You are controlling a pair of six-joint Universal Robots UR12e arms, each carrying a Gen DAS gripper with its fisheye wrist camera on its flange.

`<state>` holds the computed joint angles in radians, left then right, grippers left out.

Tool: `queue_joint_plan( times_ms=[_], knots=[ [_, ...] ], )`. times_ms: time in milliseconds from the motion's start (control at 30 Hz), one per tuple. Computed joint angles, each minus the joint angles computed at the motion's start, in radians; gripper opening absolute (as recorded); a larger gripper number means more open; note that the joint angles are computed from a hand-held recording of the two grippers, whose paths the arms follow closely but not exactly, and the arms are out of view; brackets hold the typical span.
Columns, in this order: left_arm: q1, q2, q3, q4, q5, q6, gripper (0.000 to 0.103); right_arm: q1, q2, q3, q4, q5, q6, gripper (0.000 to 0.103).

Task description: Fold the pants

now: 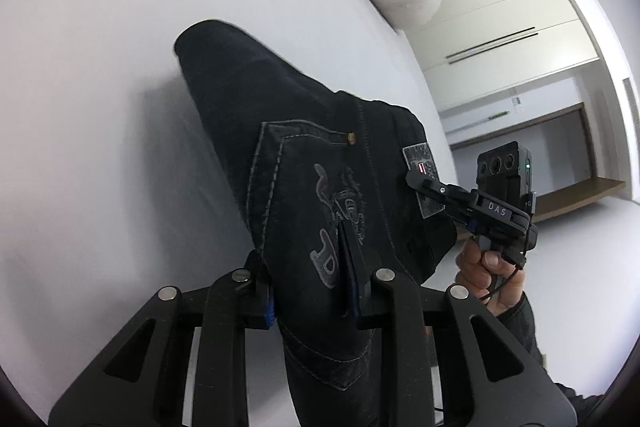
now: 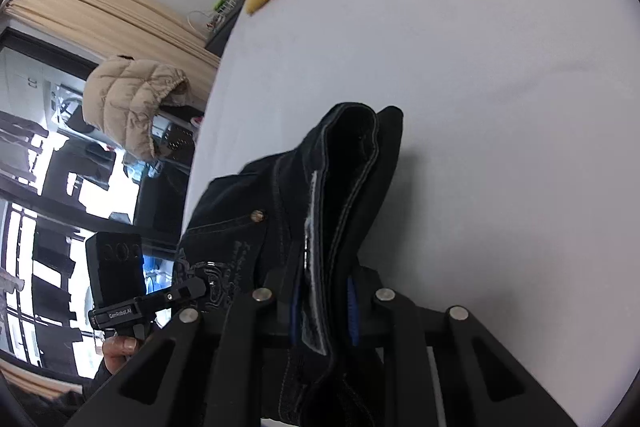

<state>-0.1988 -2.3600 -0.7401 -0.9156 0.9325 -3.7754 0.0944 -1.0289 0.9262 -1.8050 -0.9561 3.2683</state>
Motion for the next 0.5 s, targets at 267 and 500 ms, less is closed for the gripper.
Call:
queue_joint_plan(
  times_ms=[267, 500],
  knots=[
    [-0.002, -0.028, 0.079, -0.101, 0.155, 0.045, 0.023, 0.057, 0.212, -0.278, 0.025, 0.039, 0.103, 0.020],
    [-0.007, -0.027, 0.052, -0.099, 0.175, 0.033, 0.023, 0.070, 0.347, -0.470, 0.079, 0.058, 0.157, 0.020]
  ],
)
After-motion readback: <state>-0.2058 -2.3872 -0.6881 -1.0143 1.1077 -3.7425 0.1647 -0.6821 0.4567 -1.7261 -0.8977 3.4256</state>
